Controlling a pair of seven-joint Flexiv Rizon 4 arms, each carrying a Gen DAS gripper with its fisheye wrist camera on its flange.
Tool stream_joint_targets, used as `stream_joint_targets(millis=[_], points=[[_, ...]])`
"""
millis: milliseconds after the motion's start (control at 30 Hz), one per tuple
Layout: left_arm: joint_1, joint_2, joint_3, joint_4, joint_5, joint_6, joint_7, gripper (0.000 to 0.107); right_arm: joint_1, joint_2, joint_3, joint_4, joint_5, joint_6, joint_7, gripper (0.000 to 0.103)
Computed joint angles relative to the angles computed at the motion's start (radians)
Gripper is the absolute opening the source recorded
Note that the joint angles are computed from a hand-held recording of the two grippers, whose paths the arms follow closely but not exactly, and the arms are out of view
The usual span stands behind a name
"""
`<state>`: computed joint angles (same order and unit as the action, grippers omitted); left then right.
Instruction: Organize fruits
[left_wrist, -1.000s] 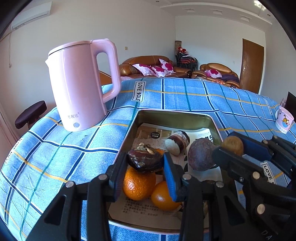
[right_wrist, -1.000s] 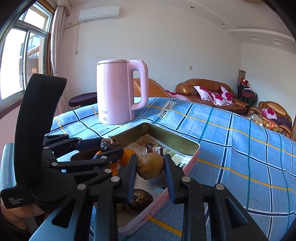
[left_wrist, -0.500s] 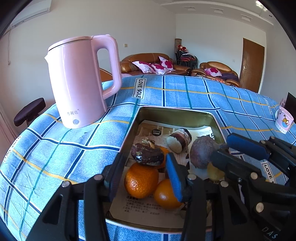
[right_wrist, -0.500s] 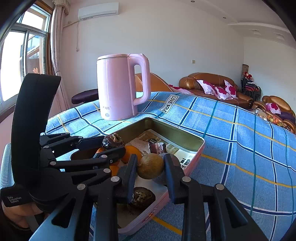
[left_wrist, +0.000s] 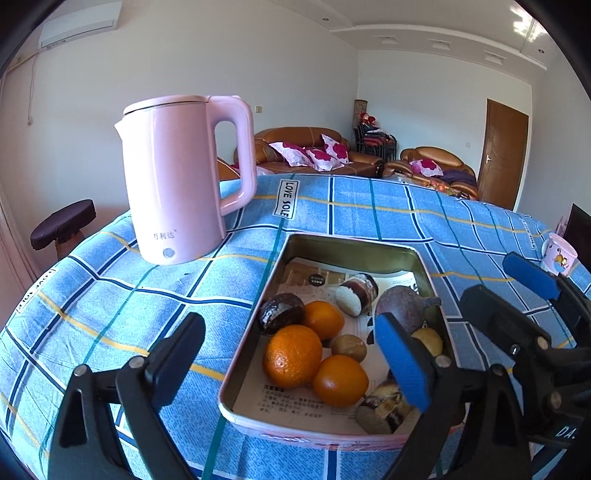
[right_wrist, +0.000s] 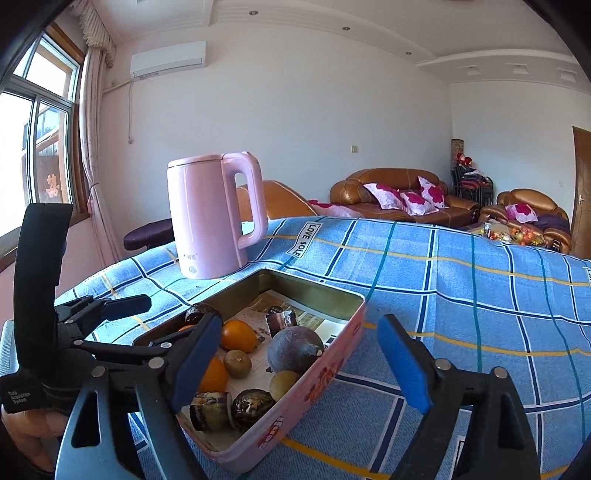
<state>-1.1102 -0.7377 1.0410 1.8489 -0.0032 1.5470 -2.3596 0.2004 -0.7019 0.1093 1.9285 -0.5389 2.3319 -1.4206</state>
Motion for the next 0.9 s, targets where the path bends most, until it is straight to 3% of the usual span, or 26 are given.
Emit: stream_joint_targets(millis=[200,567,900], points=[[-0.027,-0.015,0.032,0.001,0.011,-0.01,-0.028,0.097,0.038,0.009,-0.019,0.018,0.072,0.028,-0.063,0.09],[-0.108,-0.066,0.138,0.014,0.002,-0.024,-0.094,0.098,0.042,0.006,-0.019,0.019,0.111,0.05,-0.068,0.091],[-0.128,-0.086,0.158,0.03,-0.047,-0.01,-0.073,0.099,0.047,0.005,-0.018,0.018,0.127,0.051,-0.076,0.095]])
